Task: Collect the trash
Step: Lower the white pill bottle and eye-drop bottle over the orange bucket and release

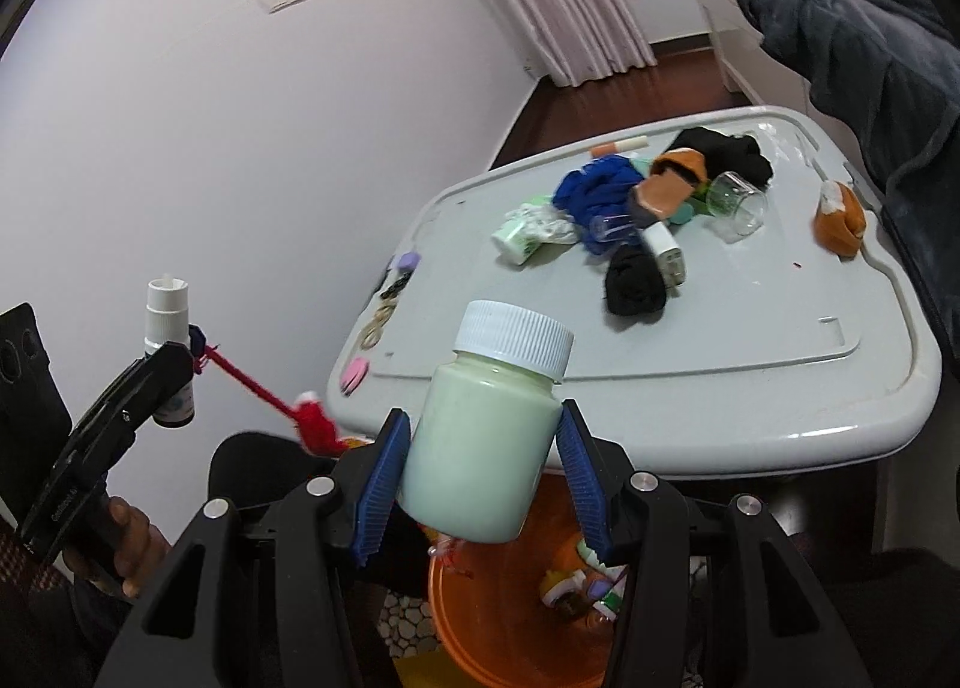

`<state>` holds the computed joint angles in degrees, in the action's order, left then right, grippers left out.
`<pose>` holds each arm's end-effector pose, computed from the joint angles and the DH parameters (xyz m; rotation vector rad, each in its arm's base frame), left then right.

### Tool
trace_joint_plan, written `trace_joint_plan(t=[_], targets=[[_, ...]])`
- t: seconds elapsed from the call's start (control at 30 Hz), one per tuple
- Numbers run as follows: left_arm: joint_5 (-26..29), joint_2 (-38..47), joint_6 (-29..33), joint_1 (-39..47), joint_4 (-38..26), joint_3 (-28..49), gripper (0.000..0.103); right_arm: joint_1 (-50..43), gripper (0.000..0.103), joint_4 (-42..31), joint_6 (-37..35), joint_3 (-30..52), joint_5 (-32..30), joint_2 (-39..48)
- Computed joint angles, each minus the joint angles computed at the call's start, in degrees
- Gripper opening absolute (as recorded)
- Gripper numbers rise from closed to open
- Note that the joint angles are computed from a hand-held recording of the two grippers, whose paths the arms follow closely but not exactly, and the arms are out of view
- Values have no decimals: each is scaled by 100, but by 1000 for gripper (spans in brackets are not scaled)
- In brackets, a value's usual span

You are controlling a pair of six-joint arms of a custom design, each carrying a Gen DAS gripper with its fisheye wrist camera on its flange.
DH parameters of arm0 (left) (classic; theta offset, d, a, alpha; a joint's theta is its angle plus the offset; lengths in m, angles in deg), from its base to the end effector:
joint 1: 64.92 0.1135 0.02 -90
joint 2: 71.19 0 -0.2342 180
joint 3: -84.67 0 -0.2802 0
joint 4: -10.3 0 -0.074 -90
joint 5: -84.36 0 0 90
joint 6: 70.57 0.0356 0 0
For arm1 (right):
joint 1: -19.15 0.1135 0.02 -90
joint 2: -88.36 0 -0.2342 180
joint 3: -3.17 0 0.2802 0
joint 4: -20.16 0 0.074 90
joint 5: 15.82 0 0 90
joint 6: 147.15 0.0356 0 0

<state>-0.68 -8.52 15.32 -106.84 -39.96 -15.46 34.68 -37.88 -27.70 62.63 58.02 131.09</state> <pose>0.2002 -0.1839 0.3447 0.7609 2.0625 -0.5536 0.1877 0.0624 0.2817 0.1356 2.3624 0.7185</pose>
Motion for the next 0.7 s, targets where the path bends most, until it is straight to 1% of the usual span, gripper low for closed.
trace_joint_plan(t=[0.17, 0.3, 0.4, 0.47, 0.63, 0.7], targets=[[-69, -313, -51, -207, -108, -385, 24, 413, 50, -303, 153, -14, 309, -288], [50, -486, -115, -281, -261, -583, 24, 679, 50, -525, 230, -42, 525, -426], [66, -762, -26, -416, -353, -672, 24, 843, 50, -660, 250, -95, 627, -527], [-12, -817, -3, -495, -381, -694, 24, 907, 50, -692, 274, -160, 642, -556], [213, -723, -91, -404, -374, -803, 24, 886, 50, -701, 369, -379, 427, -589], [218, -711, -53, -447, -398, -865, 24, 890, 50, -739, 342, -377, 465, -622]])
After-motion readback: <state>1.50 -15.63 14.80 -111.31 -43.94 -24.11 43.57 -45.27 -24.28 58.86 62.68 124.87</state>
